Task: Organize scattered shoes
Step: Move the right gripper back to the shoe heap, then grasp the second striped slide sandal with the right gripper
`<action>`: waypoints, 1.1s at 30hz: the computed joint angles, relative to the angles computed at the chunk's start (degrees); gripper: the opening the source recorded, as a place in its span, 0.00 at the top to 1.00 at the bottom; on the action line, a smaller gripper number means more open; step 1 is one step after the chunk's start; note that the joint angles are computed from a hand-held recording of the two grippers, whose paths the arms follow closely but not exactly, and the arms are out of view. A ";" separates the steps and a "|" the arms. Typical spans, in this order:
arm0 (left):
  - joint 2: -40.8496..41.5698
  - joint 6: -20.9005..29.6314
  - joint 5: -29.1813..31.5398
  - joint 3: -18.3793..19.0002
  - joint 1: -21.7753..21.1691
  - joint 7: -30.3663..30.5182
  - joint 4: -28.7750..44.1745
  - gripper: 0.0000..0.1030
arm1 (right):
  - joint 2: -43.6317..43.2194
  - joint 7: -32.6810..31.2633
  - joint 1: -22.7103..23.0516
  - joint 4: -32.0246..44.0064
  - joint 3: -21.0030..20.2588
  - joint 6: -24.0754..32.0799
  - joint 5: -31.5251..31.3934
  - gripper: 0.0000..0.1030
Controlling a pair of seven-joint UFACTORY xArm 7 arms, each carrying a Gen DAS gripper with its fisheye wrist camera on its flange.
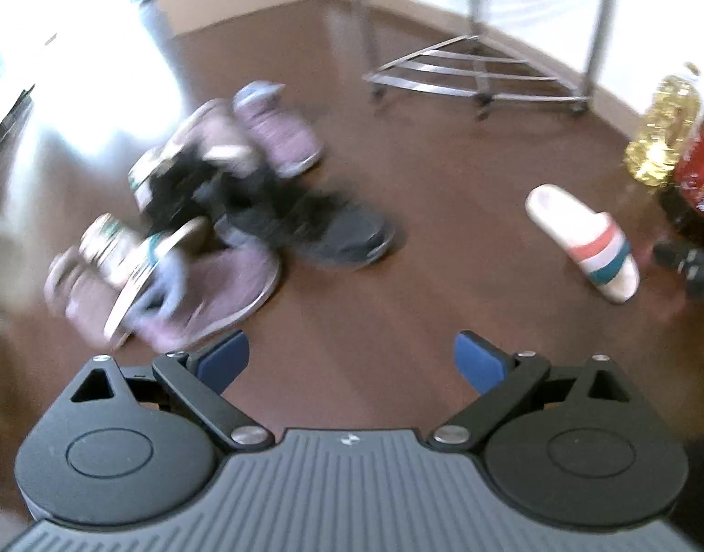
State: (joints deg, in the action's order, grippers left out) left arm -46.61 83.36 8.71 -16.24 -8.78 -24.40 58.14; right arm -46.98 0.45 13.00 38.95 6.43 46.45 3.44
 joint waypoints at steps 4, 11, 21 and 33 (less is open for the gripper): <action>-7.56 10.47 3.14 3.07 3.81 -0.23 0.36 0.05 | 4.54 -2.33 4.01 2.91 -0.20 -3.82 2.96 0.01; -10.63 19.12 7.41 10.47 11.17 3.95 2.06 0.05 | 18.60 -15.08 16.81 11.59 -0.19 -10.24 11.84 0.01; -6.87 2.67 11.70 20.66 21.31 2.66 -10.66 0.03 | 41.11 -32.19 22.02 24.79 8.12 -19.59 10.55 0.06; 15.57 -25.55 -0.18 29.43 31.77 -3.82 -17.69 0.03 | 79.41 -57.76 24.42 61.28 11.97 -21.50 -1.83 0.36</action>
State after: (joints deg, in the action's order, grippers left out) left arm -31.04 57.81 8.53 13.19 22.99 -28.22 40.45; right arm 32.43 -57.32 37.42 100.23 18.40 24.96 1.60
